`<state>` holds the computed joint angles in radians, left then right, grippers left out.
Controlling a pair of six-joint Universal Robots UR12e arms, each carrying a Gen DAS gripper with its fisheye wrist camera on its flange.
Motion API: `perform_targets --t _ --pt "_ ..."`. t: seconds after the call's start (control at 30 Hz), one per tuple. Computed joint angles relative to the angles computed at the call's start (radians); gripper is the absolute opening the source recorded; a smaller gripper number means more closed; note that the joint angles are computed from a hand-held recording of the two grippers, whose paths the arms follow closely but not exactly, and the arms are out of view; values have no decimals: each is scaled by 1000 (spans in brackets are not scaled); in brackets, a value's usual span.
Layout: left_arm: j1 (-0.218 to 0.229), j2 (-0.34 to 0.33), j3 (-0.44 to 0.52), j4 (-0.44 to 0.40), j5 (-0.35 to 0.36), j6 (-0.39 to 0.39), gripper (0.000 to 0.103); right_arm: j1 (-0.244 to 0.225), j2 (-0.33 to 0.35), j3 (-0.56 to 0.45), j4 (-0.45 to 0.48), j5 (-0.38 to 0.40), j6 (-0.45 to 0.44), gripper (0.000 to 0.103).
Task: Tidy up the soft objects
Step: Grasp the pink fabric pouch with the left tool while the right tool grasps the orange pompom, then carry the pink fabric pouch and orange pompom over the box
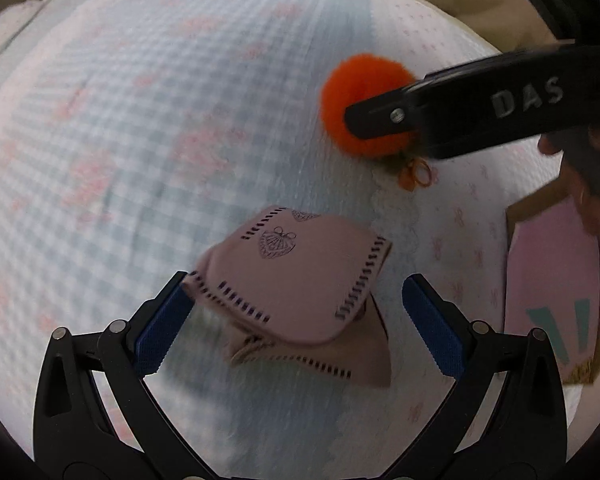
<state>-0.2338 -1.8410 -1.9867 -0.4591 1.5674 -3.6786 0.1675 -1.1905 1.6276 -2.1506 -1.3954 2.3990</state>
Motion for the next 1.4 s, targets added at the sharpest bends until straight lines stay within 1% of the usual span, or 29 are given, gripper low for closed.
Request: perform_targets --t 0.03,0.07,0.1,0.13,0.17,0.2,0.23,0.27,0.33,0.37,0.4,0.43,0.47,0.53,0.67,0.73,0.83,1.0,1.1,1.17,1.23,1.4 --pt "0 -6 3 -1 -2 -4 102 2 9 -3 5 -4 7 88" --pt "-2 -14 9 -9 -1 -3 102 4 18 -6 8 -12 18 80" --pt "-4 -18 12 -14 4 0 100 7 28 -11 13 -23 33 76" --pt "-7 -21 16 -23 13 5 94 7 35 -16 22 -26 45 71" --pt "-12 -23 23 -42 32 9 90 7 41 -22 33 -25 56 69" --pt "-17 -26 31 -60 54 13 83 7 46 -24 37 -23 66 68" --pt "-16 -27 33 -65 55 15 80 8 49 -22 24 -21 72 64" --pt "-13 -27 33 -62 49 12 78 8 51 -21 14 -19 72 56" --pt "-6 -23 31 -61 42 7 65 9 58 -26 10 -13 76 46" --pt "-3 -22 32 -61 34 5 61 10 61 -28 9 -11 78 43" --pt "0 -22 32 -59 28 6 51 11 64 -30 6 -11 80 41" --pt "2 -21 33 -57 23 6 46 12 68 -33 4 -8 84 38" --pt "5 -21 34 -54 11 5 39 11 69 -35 0 -1 91 38" --pt "7 -23 38 -56 6 7 34 12 77 -43 -5 9 105 36" --pt "11 -24 43 -49 -2 10 30 12 72 -34 -20 10 110 35" --pt "21 -11 39 -47 -1 15 28 14 59 -19 -30 16 118 34" --pt "32 11 31 -39 7 18 28 9 38 -4 -39 22 130 34" --pt "36 47 31 -42 31 33 28 -1 -6 15 -46 45 165 34" --pt "43 78 35 -46 42 49 28 -8 -47 30 -58 59 193 34" --pt "39 102 43 -59 54 61 28 -15 -79 40 -60 70 226 34" --pt "37 131 45 -69 65 83 28 -21 -118 53 -65 77 267 34" --pt "32 209 68 -129 75 148 28 -37 -224 78 -61 91 385 34"
